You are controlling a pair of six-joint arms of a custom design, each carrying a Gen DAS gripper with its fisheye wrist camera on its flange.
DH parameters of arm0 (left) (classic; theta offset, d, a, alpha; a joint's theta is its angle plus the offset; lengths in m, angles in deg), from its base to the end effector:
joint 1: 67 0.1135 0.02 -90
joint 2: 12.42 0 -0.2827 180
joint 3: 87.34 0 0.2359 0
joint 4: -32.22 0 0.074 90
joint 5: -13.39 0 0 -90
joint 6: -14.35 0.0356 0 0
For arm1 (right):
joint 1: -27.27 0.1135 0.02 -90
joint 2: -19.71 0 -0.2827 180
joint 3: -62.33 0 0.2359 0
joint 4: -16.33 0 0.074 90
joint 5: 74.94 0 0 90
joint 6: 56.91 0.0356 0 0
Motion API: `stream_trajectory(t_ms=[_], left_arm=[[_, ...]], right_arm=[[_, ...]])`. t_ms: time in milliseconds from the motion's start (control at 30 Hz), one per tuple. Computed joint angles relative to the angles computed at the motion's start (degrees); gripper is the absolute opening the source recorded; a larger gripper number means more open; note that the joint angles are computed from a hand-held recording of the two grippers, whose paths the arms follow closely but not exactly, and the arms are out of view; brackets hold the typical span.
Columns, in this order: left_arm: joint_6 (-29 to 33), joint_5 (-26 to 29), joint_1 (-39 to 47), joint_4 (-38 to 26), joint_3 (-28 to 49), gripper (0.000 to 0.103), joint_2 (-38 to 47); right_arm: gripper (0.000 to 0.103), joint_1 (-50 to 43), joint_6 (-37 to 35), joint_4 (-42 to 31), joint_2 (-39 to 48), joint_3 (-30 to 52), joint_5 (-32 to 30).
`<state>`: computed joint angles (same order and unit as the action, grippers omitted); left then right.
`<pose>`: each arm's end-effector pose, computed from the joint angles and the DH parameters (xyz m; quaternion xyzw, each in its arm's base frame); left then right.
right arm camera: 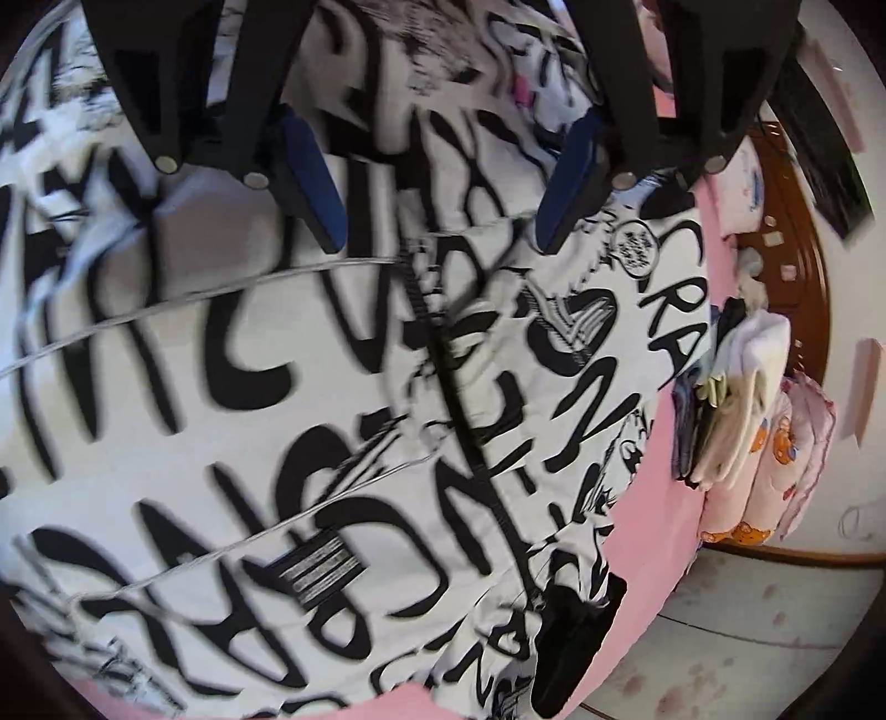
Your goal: Fold large clothes
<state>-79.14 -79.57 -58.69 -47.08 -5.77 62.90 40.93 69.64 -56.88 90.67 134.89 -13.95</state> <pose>0.2123 0.0329 0.3079 -0.1054 0.9831 0.0317 0.1461 0.1871 0.0632 0.2876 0.1504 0.9446 0.2895 0.0352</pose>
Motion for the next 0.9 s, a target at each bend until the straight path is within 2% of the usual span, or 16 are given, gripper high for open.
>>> stream_trajectory(t_ms=[200, 433, 467, 633, 700, 833, 900], left_arm=[[12.2, -1.0, 12.3, -3.5, -2.5, 0.066, -3.1], [20.5, 0.3, 27.5, -2.9, -3.8, 0.069, -1.2], [21.0, 0.2, 28.9, -2.6, -4.1, 0.072, -0.8], [26.4, 0.5, 37.3, 2.7, -6.5, 0.072, 1.8], [28.1, 0.3, 39.1, 4.7, -7.2, 0.072, 2.6], [29.4, 5.3, 43.6, 6.8, -7.2, 0.072, 5.8], [29.1, 6.7, 44.3, 8.3, -7.5, 0.072, 6.9]], right_arm=[[0.050, 4.4, 12.1, 9.3, 2.8, -2.8, 0.3], [0.037, 8.1, 16.9, 12.9, 7.5, -2.2, 4.5], [0.037, 8.5, 17.0, 13.7, 8.1, -2.0, 4.7], [0.035, 10.6, 15.9, 15.1, 12.1, 0.2, 7.1], [0.018, 10.9, 15.0, 14.9, 13.4, 1.1, 7.9], [0.011, 10.6, 13.1, 16.7, 13.7, 1.6, 8.9], [0.009, 10.9, 10.8, 16.6, 13.5, 3.3, 11.8]])
